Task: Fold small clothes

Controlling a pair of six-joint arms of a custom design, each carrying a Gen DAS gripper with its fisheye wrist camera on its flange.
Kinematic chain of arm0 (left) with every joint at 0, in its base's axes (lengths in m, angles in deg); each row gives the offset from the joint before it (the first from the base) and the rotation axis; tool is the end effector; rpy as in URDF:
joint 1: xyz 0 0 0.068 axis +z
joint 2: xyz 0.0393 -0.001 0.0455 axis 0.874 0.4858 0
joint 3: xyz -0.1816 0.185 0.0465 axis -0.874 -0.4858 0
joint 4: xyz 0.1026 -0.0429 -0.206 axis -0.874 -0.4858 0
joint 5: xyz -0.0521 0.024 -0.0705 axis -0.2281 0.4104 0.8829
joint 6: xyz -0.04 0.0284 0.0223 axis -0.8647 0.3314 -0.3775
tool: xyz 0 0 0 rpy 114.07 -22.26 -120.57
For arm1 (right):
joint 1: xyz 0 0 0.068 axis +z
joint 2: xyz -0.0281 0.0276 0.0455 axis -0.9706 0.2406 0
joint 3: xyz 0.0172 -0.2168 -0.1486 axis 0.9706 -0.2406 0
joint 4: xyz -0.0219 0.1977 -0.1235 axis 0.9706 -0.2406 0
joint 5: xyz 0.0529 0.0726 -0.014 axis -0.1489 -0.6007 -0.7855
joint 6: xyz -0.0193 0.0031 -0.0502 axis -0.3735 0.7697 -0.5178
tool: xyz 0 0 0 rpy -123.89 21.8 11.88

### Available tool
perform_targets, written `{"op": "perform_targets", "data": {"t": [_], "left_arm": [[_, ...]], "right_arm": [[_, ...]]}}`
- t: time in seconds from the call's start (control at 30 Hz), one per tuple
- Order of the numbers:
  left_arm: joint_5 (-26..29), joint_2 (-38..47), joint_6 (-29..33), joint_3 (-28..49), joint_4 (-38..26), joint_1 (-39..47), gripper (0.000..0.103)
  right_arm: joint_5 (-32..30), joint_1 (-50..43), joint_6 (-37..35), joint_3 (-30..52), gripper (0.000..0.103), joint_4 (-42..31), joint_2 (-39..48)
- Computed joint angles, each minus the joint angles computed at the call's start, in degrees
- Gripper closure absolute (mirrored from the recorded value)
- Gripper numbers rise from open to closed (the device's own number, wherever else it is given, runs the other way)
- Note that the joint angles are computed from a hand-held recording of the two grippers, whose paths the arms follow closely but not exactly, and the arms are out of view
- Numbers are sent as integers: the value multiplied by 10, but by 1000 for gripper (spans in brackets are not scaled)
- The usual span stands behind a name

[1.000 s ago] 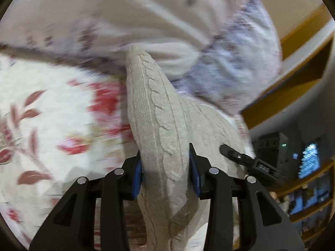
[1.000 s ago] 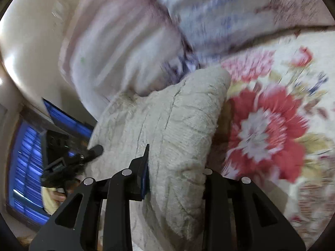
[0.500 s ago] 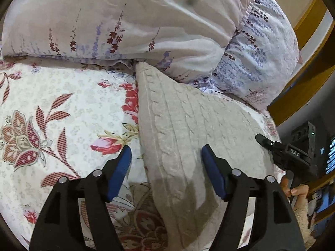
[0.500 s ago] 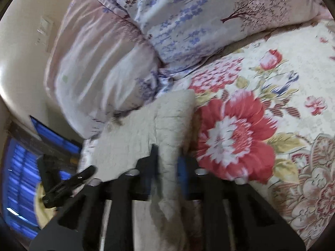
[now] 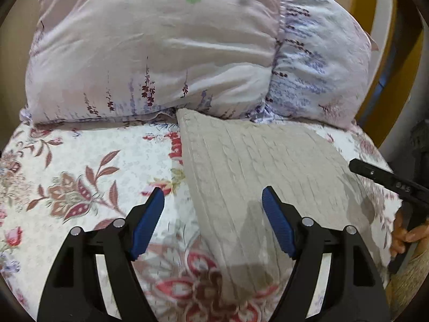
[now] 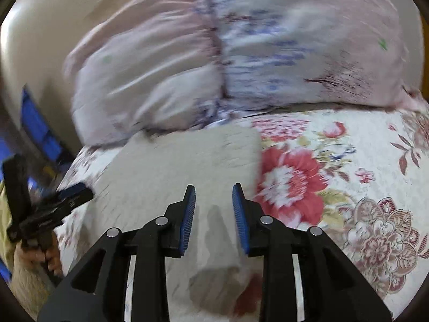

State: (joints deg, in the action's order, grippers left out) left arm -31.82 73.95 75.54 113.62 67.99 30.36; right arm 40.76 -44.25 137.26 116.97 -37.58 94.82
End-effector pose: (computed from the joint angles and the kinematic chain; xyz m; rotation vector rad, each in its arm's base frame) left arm 0.2332 -0.1412 0.1873 0.5089 2.3265 -0.4218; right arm 0.1499 0.0875 0.1995 0.4488 2.5072 0.4179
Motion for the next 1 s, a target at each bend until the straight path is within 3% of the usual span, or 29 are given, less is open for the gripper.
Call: {"op": "perform_targets", "data": {"t": [0.1,0.27,0.3,0.33,0.37,0.43,0.57,0.63,0.8,1.0], "left_arm": [[-35,4,8,-11,-7,-19,27],[-76,33,12,-30,45,-35,19],[-74,25,6,-32,40,-34,19],[-67,12,2,-38,39,-33,19],[-55,-7,1,-49,42,-29,19],[-44,-45,-4,-76,47,-24,12],[-52,-105,-25,-119,45,-33,2],[-67,-127,-37,-135,36,-47,2],[-141,-143,-65,-142,-11,-105,2],[-166,-130,-101,-137,-47,-134,2]], "right_arm": [[9,55,0,22,72,-16,52],[58,92,13,49,68,-34,128],[61,95,21,51,64,-42,119],[69,100,29,51,49,-46,110],[90,120,48,53,43,-61,93],[134,159,78,62,27,-90,75],[200,230,148,73,13,-150,44],[225,266,195,81,7,-186,47],[257,328,303,124,1,-281,109],[206,345,337,104,1,-239,121]]}}
